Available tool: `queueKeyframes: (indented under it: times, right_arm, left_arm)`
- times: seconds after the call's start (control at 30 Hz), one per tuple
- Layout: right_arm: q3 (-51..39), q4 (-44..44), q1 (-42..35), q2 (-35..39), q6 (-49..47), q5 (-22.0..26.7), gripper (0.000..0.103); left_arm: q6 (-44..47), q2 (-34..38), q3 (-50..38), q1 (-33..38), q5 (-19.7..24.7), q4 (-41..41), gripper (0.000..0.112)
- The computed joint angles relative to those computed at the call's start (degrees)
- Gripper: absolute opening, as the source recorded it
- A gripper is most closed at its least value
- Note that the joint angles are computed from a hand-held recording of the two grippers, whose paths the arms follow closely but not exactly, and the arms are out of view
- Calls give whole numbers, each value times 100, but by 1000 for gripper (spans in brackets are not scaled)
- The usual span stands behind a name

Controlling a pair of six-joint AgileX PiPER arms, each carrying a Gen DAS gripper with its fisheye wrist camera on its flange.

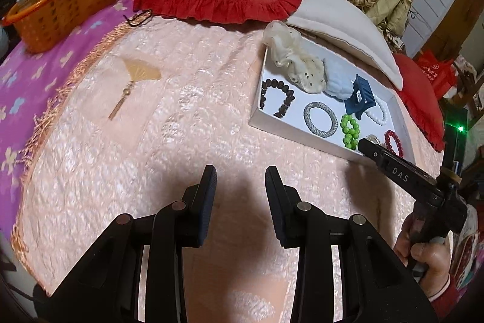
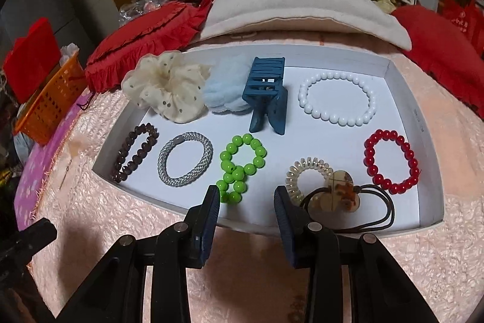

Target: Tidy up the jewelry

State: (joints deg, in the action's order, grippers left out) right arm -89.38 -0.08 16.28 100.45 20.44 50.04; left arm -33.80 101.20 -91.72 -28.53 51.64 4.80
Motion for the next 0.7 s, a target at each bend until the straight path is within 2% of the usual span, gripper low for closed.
queueKeyframes:
  times: [0.1, 0.23, 0.43, 0.6, 0.7]
  right_arm:
    - [119, -200, 42, -55, 53, -127, 36]
    - [-55, -237, -8, -98, 186, 94, 36]
    - [1082, -579, 250, -1520, 728, -249, 36]
    - [2243, -1111, 734, -2689, 1694, -198, 37]
    - [2580, -1338, 1035, -3090, 2295, -14, 37]
  left_arm:
    - [-84, -115, 127, -34, -47, 76, 33]
    - [-342, -309, 268, -197, 54, 498, 33]
    - [-1160, -750, 625, -693, 227, 1683, 33]
    - [-1728, -1062, 811, -1204, 506, 2341, 35]
    - [-2116, -1255, 860, -1594, 732, 2806, 46]
